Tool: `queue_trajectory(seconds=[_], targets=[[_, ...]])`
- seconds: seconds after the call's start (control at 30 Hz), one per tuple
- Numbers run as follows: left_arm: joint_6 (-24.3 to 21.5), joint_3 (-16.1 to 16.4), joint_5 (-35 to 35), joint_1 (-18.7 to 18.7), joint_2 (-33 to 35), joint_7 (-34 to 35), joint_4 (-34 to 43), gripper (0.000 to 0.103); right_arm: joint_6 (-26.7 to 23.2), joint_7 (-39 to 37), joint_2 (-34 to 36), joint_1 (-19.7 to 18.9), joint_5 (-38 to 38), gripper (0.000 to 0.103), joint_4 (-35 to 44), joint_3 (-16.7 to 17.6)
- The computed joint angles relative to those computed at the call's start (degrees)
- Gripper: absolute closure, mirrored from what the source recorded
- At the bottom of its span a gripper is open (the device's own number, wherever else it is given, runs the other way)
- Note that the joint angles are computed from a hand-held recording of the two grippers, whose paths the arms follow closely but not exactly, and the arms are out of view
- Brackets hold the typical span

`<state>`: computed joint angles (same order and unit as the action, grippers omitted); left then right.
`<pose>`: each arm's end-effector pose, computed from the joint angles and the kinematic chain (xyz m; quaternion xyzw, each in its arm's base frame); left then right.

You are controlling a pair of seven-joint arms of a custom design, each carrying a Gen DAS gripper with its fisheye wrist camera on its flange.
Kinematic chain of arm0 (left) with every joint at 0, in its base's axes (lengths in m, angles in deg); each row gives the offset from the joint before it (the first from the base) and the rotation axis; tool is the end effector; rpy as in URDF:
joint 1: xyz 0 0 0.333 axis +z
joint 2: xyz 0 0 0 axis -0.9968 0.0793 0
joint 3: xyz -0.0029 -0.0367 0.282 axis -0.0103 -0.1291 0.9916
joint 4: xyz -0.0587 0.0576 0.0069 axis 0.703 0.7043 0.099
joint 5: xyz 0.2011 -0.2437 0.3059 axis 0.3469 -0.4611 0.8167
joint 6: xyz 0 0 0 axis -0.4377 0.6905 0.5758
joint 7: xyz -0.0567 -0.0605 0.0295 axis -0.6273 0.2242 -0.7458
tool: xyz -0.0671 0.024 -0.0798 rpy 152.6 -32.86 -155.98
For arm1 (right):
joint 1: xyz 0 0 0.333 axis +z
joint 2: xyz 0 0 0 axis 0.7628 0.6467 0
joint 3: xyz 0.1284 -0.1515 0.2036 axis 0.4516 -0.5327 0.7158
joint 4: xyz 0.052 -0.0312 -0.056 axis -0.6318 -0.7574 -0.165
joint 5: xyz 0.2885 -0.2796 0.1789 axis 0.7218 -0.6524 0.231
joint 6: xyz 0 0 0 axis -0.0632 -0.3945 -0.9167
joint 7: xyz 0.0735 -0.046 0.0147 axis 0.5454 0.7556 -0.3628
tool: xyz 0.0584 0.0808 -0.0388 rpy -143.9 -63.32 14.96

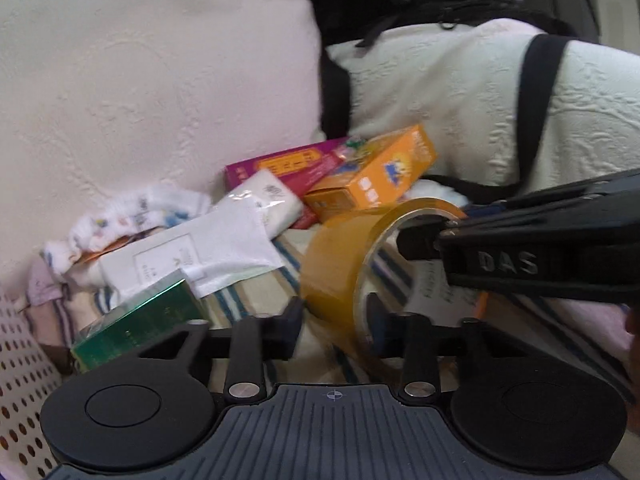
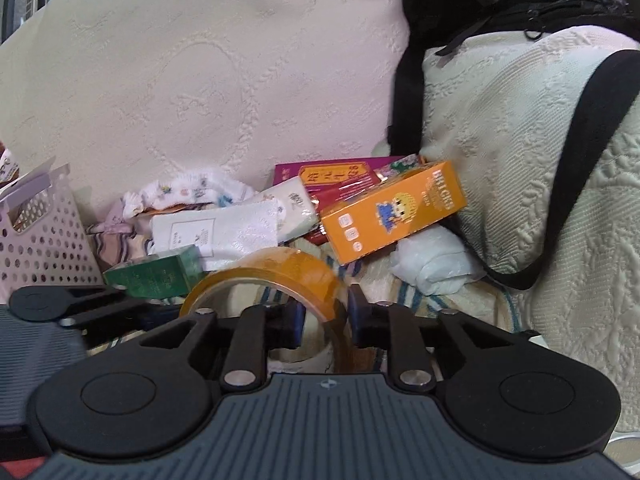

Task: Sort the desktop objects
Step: 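Lift the tape roll with the right tool while the left tool closes on it, then carry the tape roll with both tools over the white basket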

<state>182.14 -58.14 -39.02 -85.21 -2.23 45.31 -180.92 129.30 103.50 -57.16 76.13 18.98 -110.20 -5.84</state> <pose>0.4692 -0.1417 0.3522 -0.4286 0.7595 -0.3913 0.2939 0.4460 0.1511 0.3992 -0.5622 0.6542 -0.3294 0.3839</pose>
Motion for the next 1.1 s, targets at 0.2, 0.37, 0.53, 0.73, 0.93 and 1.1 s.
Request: queue_trajectory(seconds=[0.2,0.37,0.53,0.73,0.93,1.1], targets=[[1.2,3.3,7.1,-0.3,-3.3,-7.0,-1.0,0.083,1.6,2.5,-1.1,0.6,-4.2,0.077,-1.7,0.7],[2.0,2.3,7.4,1.3,-9.7,-5.0,-4.2,0.085,1.9,5.0,-4.5,1.5,-6.0,0.077,-3.4,1.3],[3.9,2.4,6.7,2.6,-17.3,-4.2,-8.2,0.085,3.9,-0.2,-7.5,3.1,-2.4,0.077,-2.1,2.6],[4.4,5.4,10.0,4.2,-27.8,-6.2,-12.3,0.085,5.6,-3.7,-9.3,5.8,-2.5,0.077,0.9,3.4],[1.4,14.1,21.3,7.0,-39.6,-11.0,-15.2,0.076,4.1,-2.7,-6.3,8.1,-7.5,0.077,7.3,4.7],[-2.2,23.1,37.5,11.3,-46.8,-18.8,-15.2,0.071,0.7,2.8,-0.1,9.7,-15.5,0.077,14.3,5.9]])
